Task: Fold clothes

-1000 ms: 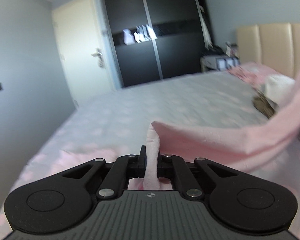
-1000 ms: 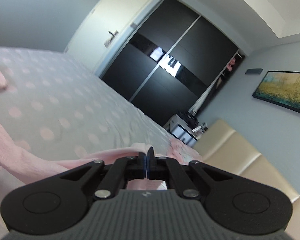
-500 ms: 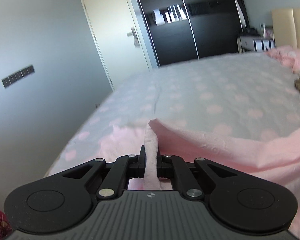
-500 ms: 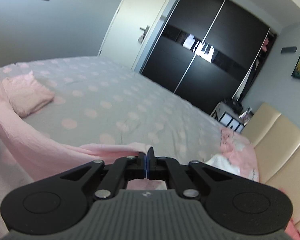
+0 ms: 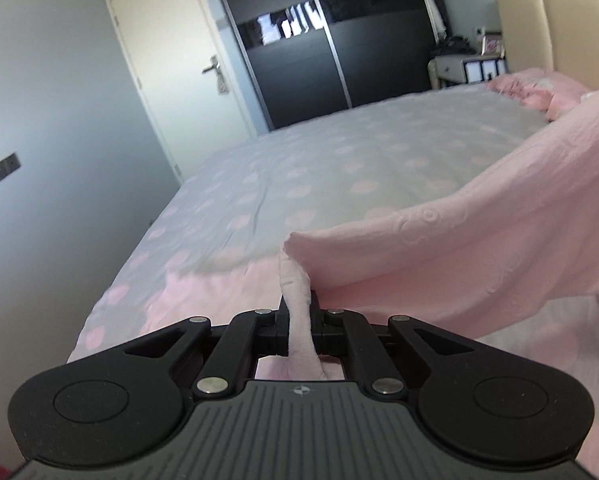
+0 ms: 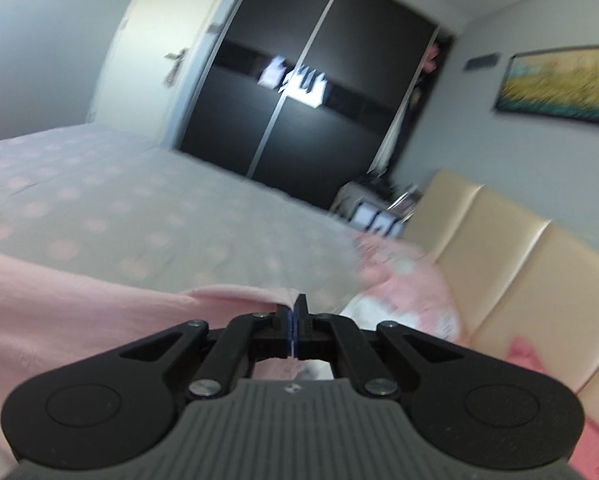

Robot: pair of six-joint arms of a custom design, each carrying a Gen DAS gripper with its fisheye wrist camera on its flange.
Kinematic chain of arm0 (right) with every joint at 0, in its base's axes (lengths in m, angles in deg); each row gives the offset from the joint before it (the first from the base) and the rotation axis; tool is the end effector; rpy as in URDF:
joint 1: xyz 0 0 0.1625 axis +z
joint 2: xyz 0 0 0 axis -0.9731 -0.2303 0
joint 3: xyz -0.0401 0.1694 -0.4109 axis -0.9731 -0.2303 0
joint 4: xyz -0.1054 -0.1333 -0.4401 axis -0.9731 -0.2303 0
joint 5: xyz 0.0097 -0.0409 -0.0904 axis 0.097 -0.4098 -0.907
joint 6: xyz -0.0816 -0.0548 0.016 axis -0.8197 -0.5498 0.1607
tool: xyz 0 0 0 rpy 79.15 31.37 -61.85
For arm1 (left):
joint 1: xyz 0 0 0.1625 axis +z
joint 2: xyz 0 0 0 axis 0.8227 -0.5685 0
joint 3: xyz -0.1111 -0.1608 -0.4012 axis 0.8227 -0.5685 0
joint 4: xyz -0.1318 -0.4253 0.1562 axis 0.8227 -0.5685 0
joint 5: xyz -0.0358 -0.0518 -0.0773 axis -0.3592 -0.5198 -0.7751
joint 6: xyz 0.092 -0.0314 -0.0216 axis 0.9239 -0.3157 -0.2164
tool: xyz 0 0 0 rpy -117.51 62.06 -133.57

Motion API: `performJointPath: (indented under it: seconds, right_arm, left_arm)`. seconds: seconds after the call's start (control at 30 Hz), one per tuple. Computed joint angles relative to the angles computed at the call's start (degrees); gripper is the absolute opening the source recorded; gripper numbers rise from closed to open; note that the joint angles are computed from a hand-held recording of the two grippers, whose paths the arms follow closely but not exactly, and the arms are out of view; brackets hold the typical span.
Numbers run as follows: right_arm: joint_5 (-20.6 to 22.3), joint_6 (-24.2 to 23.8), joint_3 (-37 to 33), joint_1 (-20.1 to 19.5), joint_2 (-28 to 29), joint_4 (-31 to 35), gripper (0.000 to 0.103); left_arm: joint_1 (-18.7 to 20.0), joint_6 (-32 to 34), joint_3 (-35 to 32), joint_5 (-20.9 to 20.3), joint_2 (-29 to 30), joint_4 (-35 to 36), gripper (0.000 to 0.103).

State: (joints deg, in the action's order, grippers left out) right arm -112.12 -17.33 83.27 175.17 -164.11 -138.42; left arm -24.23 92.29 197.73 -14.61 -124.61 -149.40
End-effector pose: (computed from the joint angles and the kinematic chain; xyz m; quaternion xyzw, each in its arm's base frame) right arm 0.1227 -0.3930 0.5454 0.1401 -0.6261 0.4972 0.5841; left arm -0.4079 -0.4977 0.1818 0.4342 0.7537 -0.3517 0.3460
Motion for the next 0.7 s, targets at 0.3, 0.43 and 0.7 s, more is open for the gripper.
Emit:
performJointPath:
  seconds: [0.3,0.43,0.7]
  right_arm:
    - [2.16,-5.87,-13.18,-8.90,9.19,-0.07,0.000]
    - [4.23,-0.19,-16.04,-14.85,12.72,5.17,0.001]
    - [7.63,8.76,-15.97,-20.96,13.15,17.11,0.035]
  left_arm:
    - [6.13,8.66,-17.26,-4.32,16.43,4.18,0.003]
    - [8.59,8.86,-22.78,-3.17,22.07,7.71,0.004]
    - [10.84,6.01,-26.21,-3.87,25.73,13.49,0.036]
